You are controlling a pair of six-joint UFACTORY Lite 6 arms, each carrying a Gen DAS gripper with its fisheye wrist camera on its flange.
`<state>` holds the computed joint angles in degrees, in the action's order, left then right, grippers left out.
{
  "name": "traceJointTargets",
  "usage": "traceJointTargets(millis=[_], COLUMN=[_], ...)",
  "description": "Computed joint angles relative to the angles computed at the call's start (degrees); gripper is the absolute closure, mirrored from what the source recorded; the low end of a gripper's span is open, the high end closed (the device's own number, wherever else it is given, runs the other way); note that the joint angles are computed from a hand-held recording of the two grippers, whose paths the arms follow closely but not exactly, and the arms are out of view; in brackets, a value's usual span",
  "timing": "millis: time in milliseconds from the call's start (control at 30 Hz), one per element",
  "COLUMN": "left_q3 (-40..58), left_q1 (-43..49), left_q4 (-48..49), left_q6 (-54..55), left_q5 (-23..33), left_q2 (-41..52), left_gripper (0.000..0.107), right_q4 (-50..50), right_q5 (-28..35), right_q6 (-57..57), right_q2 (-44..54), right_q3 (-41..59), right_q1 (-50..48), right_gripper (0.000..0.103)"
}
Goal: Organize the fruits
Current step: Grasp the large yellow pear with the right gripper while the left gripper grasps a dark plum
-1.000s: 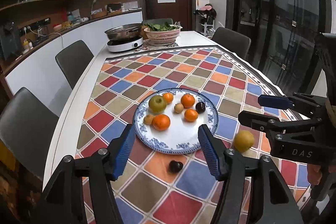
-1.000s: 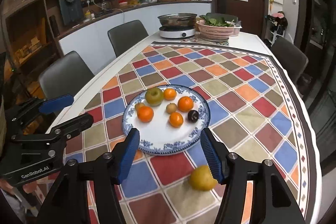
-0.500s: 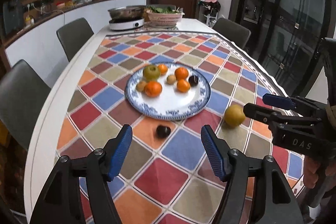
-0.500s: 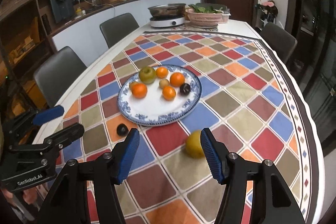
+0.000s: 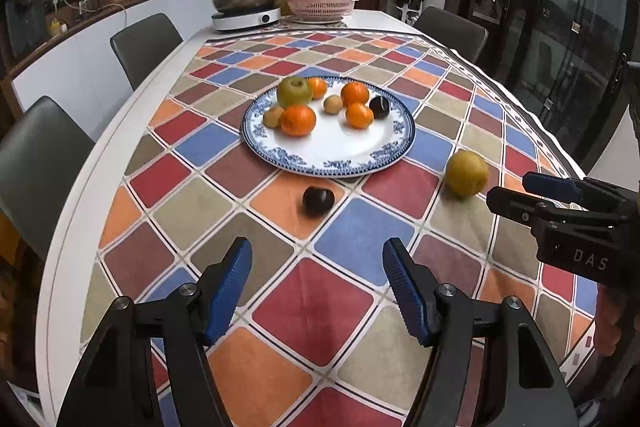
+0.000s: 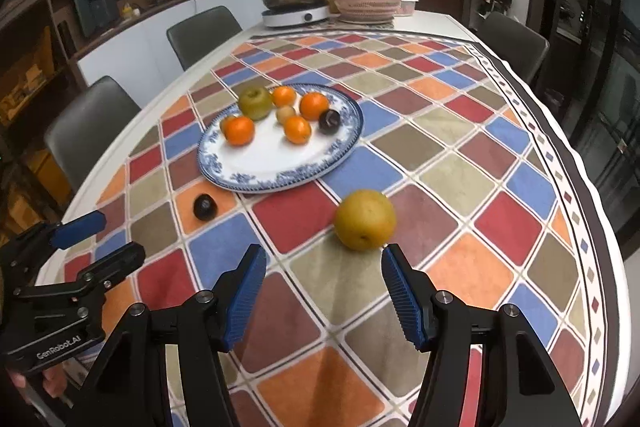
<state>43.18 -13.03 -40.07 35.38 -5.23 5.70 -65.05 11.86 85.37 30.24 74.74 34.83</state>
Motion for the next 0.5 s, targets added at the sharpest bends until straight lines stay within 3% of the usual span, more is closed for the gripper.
traceJointTargets(millis=[300, 500], left_q3=[-0.66, 2.11], left_q1=[-0.74, -0.84], left_q4=[9.97, 4.64], left_q6=[-9.92, -3.86], left_q5=[-4.1, -3.66], left_q2=[3.0, 6.54], left_gripper=[0.04, 0.04], right_q4=[-5.38, -6.77], right_q5=[-0.37, -0.6], right_q6=[8.36, 10.38], right_q2=[2.17, 4.02], right_q3=[-0.98, 0.05], right_q1=[-1.19, -1.88], right_gripper=[0.042, 0.042])
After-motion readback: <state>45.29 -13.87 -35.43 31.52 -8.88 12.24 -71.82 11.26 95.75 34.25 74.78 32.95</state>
